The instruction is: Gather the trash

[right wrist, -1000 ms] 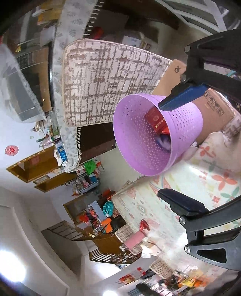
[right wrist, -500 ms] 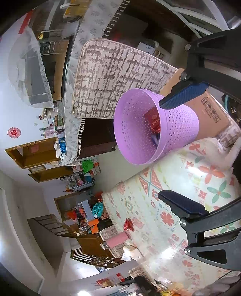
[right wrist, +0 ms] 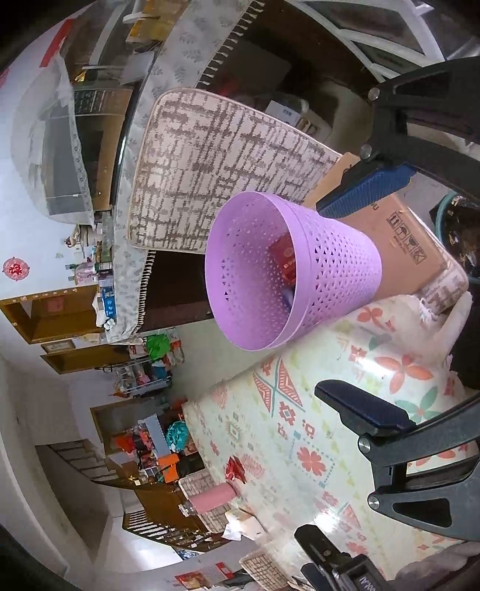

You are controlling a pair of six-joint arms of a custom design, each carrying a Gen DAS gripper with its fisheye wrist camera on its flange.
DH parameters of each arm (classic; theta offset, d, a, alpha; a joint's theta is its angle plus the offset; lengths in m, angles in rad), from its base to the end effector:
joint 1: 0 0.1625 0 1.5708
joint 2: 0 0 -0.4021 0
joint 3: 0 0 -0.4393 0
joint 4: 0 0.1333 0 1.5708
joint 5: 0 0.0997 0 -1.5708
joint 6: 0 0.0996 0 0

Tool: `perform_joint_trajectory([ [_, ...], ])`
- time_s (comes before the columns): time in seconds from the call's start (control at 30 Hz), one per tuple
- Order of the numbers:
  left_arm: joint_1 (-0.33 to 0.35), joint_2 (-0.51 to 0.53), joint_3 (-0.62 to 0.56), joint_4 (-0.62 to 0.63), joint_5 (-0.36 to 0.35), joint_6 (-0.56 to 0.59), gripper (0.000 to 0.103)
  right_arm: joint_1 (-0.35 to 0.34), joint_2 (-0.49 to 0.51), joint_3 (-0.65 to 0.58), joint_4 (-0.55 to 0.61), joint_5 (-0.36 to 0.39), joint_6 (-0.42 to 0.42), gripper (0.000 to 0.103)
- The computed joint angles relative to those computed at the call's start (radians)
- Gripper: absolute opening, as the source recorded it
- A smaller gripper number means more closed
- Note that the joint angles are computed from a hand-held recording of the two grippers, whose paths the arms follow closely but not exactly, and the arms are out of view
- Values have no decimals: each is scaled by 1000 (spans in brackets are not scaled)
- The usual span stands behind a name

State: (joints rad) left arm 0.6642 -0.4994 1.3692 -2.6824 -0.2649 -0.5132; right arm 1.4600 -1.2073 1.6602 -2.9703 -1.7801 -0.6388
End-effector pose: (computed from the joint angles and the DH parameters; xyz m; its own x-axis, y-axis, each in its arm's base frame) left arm -0.4408 -0.6364 0.0179 -0.6745 -0.2383 -0.6988 0.4974 0.5527 -0.6687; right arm 0.0372 -0.6836 0.3701 -0.8040 -0.1250 0.5813 -0.5166 0.6307 -0.5790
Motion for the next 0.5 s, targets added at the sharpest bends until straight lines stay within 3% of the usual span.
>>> perform_joint_trajectory([
  [0.5, 26, 3, -26, 82, -132, -23, 103, -8, 28, -29, 59, -24, 3, 93],
])
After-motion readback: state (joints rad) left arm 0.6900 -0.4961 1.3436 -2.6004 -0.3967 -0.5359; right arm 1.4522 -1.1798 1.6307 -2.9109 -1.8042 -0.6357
